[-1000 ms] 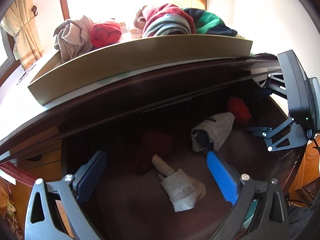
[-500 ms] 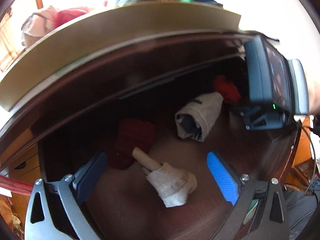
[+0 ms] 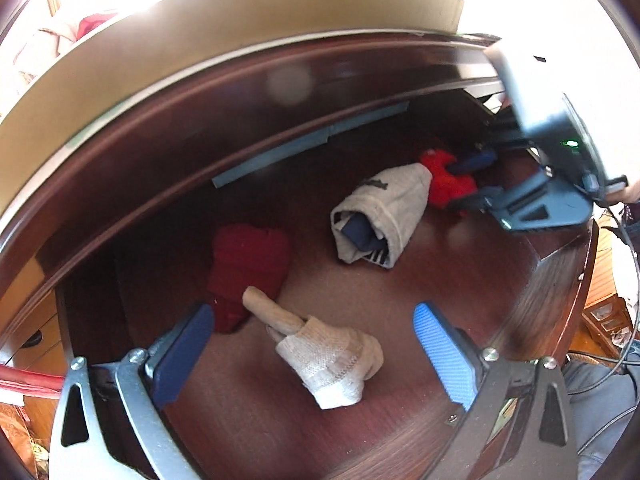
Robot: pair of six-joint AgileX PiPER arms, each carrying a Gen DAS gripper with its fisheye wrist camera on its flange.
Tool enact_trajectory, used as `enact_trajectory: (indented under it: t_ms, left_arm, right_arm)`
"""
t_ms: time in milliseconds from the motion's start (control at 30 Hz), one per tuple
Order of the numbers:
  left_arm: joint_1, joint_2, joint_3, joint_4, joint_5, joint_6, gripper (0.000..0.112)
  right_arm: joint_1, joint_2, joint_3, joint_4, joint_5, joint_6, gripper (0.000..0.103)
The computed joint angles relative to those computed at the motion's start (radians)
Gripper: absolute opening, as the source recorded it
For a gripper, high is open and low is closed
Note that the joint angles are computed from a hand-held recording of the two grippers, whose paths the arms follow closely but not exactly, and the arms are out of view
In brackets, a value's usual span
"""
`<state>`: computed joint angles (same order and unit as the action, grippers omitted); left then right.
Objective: Take underwear out of drawer
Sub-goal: 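Close the right gripper on the red sock while the left grips the beige sock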
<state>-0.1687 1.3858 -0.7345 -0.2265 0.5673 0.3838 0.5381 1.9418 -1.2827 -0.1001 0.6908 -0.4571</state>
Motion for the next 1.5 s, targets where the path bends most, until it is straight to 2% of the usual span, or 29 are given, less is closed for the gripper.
enact_trajectory:
  t_ms: [67, 133, 233, 367, 433, 467, 533, 600, 733, 767, 800, 833, 933, 1067, 1167, 1300, 1500]
  left_arm:
    - [-0.013, 0.019, -0.012, 0.012, 0.008, 0.000, 0.102]
    - [-0.038, 0.043, -0.029, 0.041, 0.020, -0.013, 0.102]
    - [-0.057, 0.079, -0.053, 0.056, 0.033, -0.017, 0.102]
    - [-0.020, 0.143, -0.103, -0.024, 0.092, 0.060, 0.102]
    - [-0.009, 0.179, -0.119, -0.054, 0.114, 0.077, 0.100]
    - [-0.006, 0.200, -0.109, -0.071, 0.103, 0.092, 0.099]
    - [-0.002, 0.235, -0.132, -0.080, 0.128, 0.100, 0.095]
    - [-0.014, 0.265, -0.154, -0.070, 0.146, 0.075, 0.083]
    - [-0.031, 0.293, -0.166, -0.048, 0.150, 0.038, 0.073]
    - [-0.036, 0.298, -0.166, -0.045, 0.146, 0.032, 0.064]
    - [-0.038, 0.303, -0.166, -0.046, 0.145, 0.032, 0.050]
    - [-0.037, 0.309, -0.165, -0.057, 0.146, 0.043, 0.045]
    - [-0.040, 0.302, -0.152, -0.074, 0.124, 0.058, 0.038]
    - [-0.026, 0.234, -0.073, -0.096, 0.078, 0.100, 0.035]
    - [-0.028, 0.162, -0.032, -0.093, 0.057, 0.103, 0.035]
    - [-0.050, 0.083, 0.030, -0.085, -0.009, 0.081, 0.035]
    - [-0.030, -0.010, 0.076, -0.103, -0.034, 0.089, 0.035]
  right_arm:
    - [-0.014, -0.014, 0.015, 0.094, 0.020, -0.091, 0.034]
    - [-0.007, -0.026, 0.039, 0.114, 0.016, -0.116, 0.034]
    - [0.005, -0.026, 0.053, 0.063, -0.009, -0.074, 0.034]
    - [0.058, -0.032, 0.063, -0.007, -0.029, 0.045, 0.039]
    - [0.096, -0.038, 0.106, -0.058, -0.065, 0.124, 0.042]
    - [0.117, -0.036, 0.096, -0.084, -0.054, 0.157, 0.042]
    - [0.137, -0.043, 0.090, -0.112, -0.035, 0.189, 0.043]
    - [0.135, -0.030, 0.081, -0.098, -0.038, 0.188, 0.046]
    - [0.095, -0.009, 0.042, -0.072, -0.023, 0.135, 0.046]
    - [0.097, -0.010, 0.041, -0.074, -0.021, 0.135, 0.046]
    - [0.096, -0.015, 0.040, -0.084, -0.017, 0.141, 0.046]
    - [0.100, -0.017, 0.044, -0.098, -0.020, 0.151, 0.046]
    - [0.132, -0.006, 0.048, -0.135, -0.035, 0.219, 0.038]
    - [0.112, -0.022, 0.068, -0.085, -0.063, 0.187, 0.031]
    - [0.102, -0.033, 0.080, -0.063, -0.082, 0.172, 0.028]
    - [0.090, -0.079, 0.115, -0.028, -0.122, 0.136, 0.026]
    - [0.061, -0.164, 0.195, 0.064, -0.203, 0.043, 0.025]
